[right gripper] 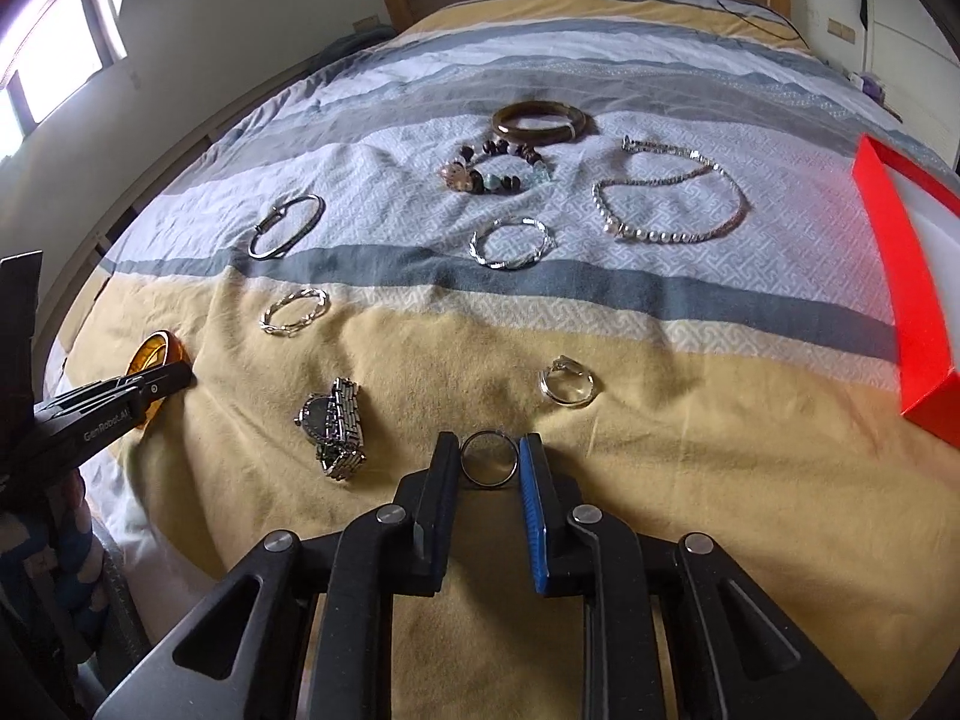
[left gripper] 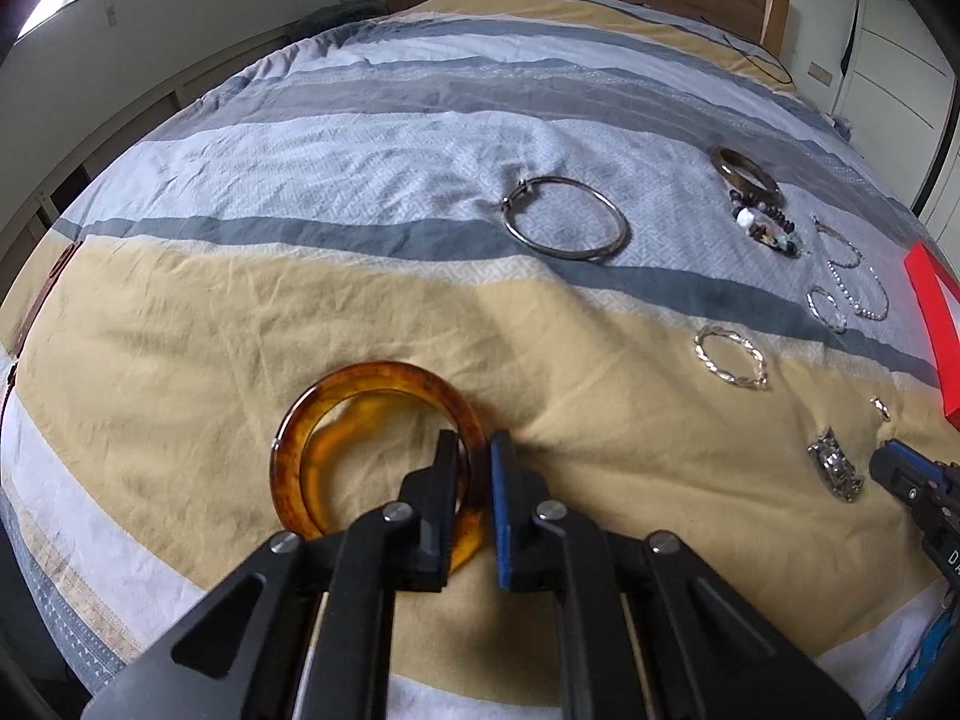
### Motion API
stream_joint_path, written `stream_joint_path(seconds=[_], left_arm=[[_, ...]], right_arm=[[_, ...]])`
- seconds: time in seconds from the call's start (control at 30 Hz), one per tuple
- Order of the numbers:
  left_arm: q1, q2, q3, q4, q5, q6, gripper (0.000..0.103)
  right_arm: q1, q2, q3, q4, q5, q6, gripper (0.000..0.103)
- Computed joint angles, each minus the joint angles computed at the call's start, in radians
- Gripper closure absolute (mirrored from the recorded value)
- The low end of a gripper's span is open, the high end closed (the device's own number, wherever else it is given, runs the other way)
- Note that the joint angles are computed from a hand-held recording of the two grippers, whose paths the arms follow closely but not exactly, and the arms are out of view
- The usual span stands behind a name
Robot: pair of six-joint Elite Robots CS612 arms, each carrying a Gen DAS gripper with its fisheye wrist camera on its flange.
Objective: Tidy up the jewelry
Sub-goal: 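Grasp the amber bangle with the left tool while the right tool grasps a gold ring, then carry both items into the red box and open both tools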
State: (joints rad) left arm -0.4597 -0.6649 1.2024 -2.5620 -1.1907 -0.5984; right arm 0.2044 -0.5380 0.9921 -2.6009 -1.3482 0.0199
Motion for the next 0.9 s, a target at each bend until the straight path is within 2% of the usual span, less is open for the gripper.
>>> stream_joint_path(seconds=[0.23, 0.5, 0.7, 0.9], left_arm=[[-0.021, -0.033, 0.019, -0.036, -0.01, -0.006, 0.094], [-0.056, -0.041, -0.023, -0.09, -0.086, 0.037, 0.094], [-0.092, 0.005, -0.144, -0.085, -0.157, 0.114, 0.094], [-0.122, 0.106, -0.348, -0.032, -0.267, 0.182, 0.094]], right_arm=[[-0.004, -0.063, 0.075, -0.054, -0.05, -0.032, 0.083], [-0.025, -0.152, 0.185, -0.149, -0.13, -0.047, 0.083], [-0.061, -0.197, 0.238, -0.199, -0.176, -0.031, 0.083], [-0.104, -0.219, 0.267, -0.233, -0.212, -0.008, 0.083]])
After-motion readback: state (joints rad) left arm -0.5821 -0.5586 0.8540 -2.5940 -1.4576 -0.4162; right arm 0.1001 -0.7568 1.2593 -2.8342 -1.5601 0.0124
